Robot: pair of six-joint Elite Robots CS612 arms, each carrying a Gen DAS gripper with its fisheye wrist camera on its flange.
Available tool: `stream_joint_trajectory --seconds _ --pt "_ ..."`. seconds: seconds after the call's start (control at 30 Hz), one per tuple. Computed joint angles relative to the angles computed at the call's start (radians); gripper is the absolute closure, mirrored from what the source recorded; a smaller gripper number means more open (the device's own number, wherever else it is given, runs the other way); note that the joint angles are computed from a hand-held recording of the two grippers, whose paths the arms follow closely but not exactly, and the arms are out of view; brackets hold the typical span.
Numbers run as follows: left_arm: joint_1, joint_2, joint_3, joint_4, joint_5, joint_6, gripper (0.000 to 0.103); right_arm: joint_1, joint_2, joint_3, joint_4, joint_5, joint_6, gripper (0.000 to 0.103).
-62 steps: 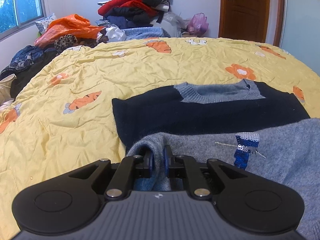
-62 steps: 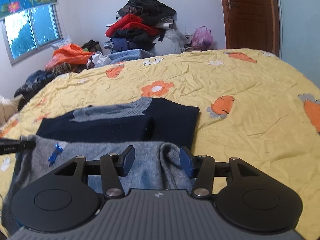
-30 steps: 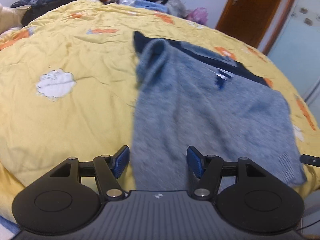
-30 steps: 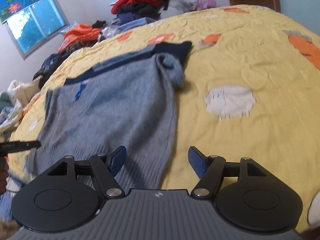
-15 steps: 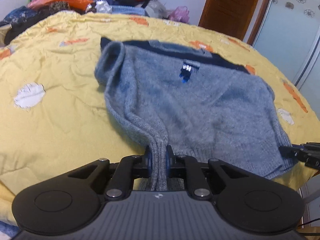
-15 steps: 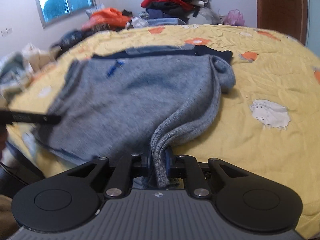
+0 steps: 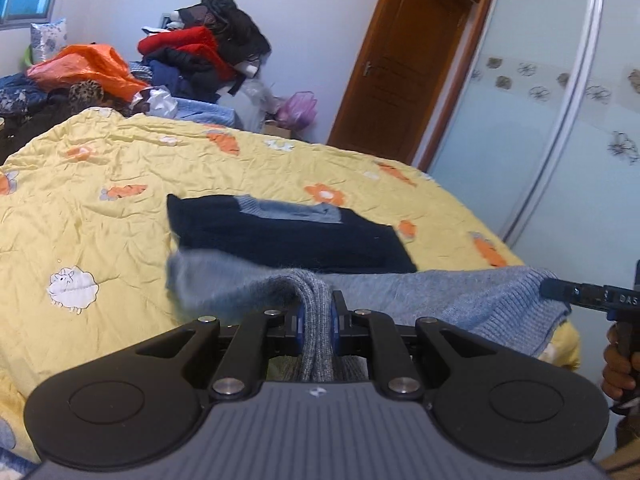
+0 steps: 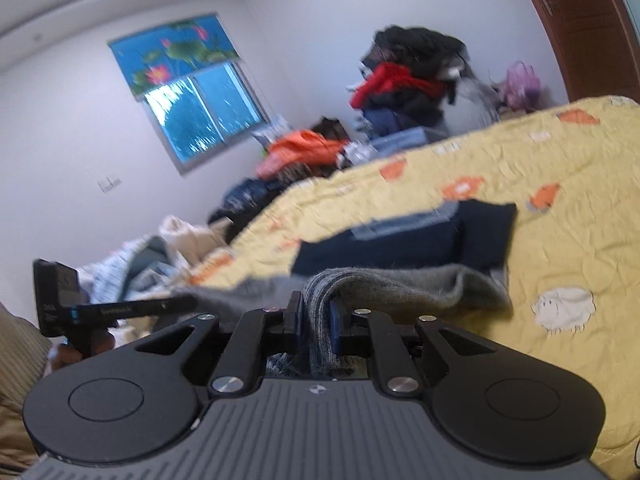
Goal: Fold small clothes
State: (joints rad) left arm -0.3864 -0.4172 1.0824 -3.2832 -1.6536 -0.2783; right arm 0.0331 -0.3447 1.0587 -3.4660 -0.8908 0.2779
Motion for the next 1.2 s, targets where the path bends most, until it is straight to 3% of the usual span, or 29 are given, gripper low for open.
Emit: stream_joint_trajectory --seconds 0.1,0.27,0.67,0.93,1.2 --pt "-0.002 -0.024 0.031 0.009 -0.007 0.021 0.091 -0.012 -0.017 0.03 -0.051 0.033 0.03 0.081" --pt "-0.003 -0.015 0.005 0.047 0.016 0.011 0.091 -0.02 -0.018 0.037 -0.074 0.015 0.083 0.081" --pt "0.011 0.056 -0.18 0.185 0.038 -0.018 0.091 -0.013 0.12 -0.237 0.011 -0.029 0.252 0.081" --pt "0.02 0.156 -0.409 0.382 0.077 -0.044 0.091 -0.009 0.223 -0.449 0.144 -0.051 0.299 0.081" --pt "0.014 0.32 -0.747 0.643 0.174 -0.042 0.091 0.006 0.31 -0.641 0.3 -0.139 0.258 0.081"
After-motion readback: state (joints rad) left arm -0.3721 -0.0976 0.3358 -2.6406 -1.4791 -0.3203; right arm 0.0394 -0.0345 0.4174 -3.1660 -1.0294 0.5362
